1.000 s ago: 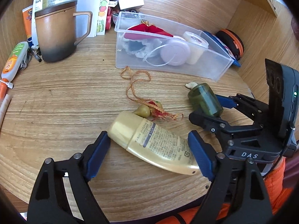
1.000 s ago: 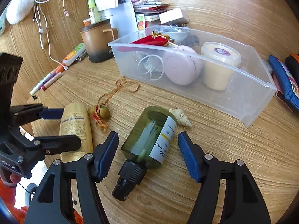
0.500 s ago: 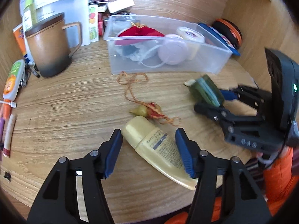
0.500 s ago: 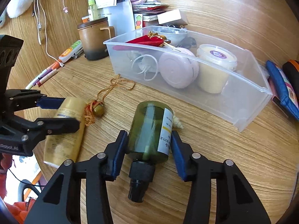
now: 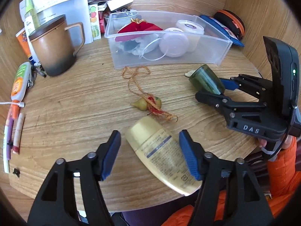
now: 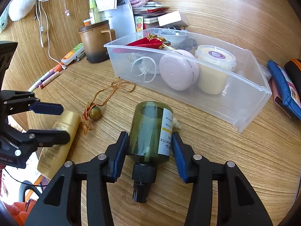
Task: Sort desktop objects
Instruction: 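Grasp the green glass bottle with the right tool while the left tool grasps the yellow tube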
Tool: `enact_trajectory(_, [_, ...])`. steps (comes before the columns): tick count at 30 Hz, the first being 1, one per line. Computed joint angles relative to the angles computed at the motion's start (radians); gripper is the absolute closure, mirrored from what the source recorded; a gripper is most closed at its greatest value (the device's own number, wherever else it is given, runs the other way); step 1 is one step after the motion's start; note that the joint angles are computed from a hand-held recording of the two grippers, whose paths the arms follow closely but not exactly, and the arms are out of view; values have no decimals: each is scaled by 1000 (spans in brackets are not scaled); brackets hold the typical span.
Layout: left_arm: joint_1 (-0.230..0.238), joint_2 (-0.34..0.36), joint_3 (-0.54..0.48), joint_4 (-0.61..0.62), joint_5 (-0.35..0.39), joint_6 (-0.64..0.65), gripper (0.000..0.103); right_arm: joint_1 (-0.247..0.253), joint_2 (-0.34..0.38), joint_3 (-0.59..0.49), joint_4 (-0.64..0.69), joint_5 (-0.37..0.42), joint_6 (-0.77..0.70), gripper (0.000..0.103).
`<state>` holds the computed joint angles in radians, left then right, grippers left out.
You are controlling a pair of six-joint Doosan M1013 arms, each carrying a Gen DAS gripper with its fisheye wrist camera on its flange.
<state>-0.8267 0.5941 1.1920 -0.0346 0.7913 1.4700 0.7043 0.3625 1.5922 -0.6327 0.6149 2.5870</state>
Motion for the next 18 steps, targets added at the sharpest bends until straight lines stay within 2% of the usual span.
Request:
enact_trajectory(7, [-3,-2,19,-55,8,-22,31,-1,-3,4,6,-13,1,60])
enact_trajectory(14, [-43,3,29,118,-29,-101,32,-4,3,-8,37,-7,-25,59])
enact_trajectory(16, [-46,2,34,135,-44,-102,35,-6,9,-15,51,-2,-41,59])
enact_trajectory(18, [-43,-1,38,128,-52,-82,44,-6,17,-27,61,9,-59,59])
